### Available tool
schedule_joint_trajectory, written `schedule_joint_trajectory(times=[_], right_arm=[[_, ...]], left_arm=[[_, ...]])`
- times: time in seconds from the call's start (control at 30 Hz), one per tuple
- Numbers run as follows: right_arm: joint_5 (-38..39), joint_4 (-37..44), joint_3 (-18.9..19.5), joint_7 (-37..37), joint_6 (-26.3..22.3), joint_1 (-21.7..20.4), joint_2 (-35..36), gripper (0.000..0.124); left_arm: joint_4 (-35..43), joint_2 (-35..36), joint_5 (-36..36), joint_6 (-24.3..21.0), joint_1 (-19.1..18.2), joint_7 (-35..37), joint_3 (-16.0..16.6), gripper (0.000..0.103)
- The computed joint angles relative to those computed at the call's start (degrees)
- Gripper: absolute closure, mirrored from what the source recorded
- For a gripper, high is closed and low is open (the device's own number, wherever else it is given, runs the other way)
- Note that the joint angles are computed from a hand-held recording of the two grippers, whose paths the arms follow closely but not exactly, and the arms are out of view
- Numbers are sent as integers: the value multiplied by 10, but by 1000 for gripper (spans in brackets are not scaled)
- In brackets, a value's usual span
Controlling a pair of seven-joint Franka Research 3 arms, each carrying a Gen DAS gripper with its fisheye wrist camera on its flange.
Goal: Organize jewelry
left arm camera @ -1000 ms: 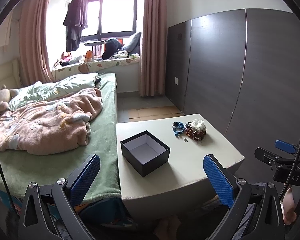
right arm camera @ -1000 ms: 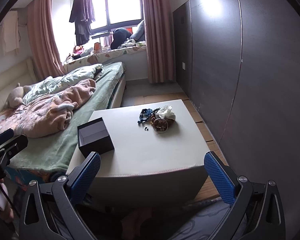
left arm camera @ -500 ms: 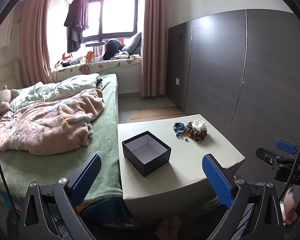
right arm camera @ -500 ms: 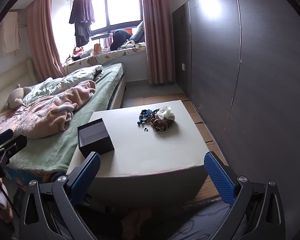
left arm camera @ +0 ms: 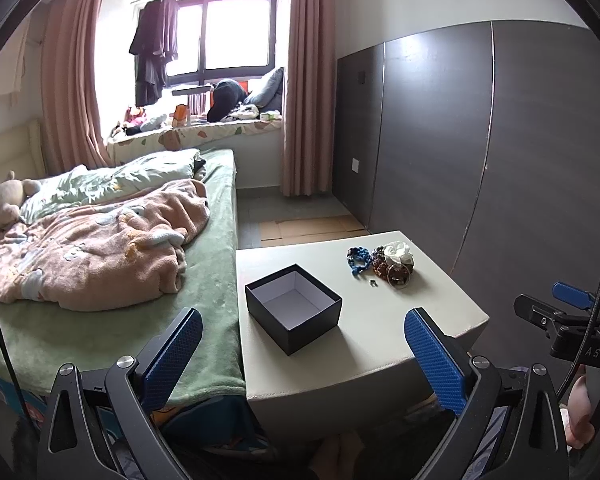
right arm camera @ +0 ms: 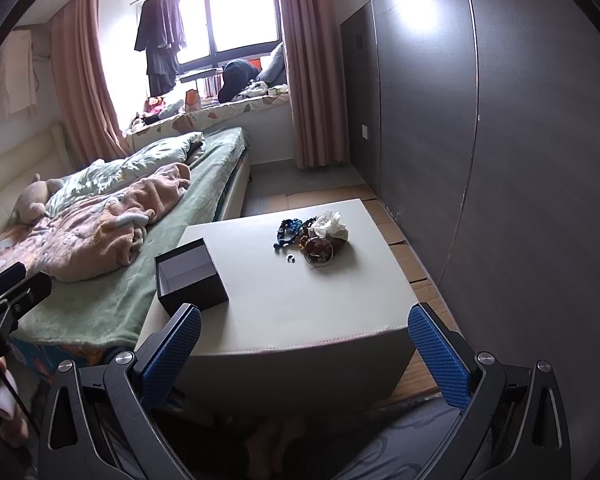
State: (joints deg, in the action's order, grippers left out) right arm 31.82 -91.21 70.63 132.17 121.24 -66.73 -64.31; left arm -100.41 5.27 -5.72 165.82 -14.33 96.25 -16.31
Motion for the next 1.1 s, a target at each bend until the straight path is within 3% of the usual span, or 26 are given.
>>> schedule_joint_trajectory(times=[0.4, 0.67, 0.9, 1.03, 1.1], right_arm=[[0, 3, -3, 3, -4, -3, -6, 21], [4, -24, -1, 6, 21, 7, 1, 21], [-10, -64, 8, 15, 67, 19, 30, 21], [-20, -97, 20, 24, 104, 27, 58, 21], [-25, -111, 29, 27, 124, 27, 76, 27]], left_arm=[[9, 4, -19, -8, 2, 20, -5, 2], [34, 24, 0, -20, -2, 27, -7, 2], [120, 88, 3, -58, -3, 38, -23, 2], [193, 141, 13, -102, -12, 41, -29, 7], [232, 169, 25, -123, -22, 38, -29, 12]])
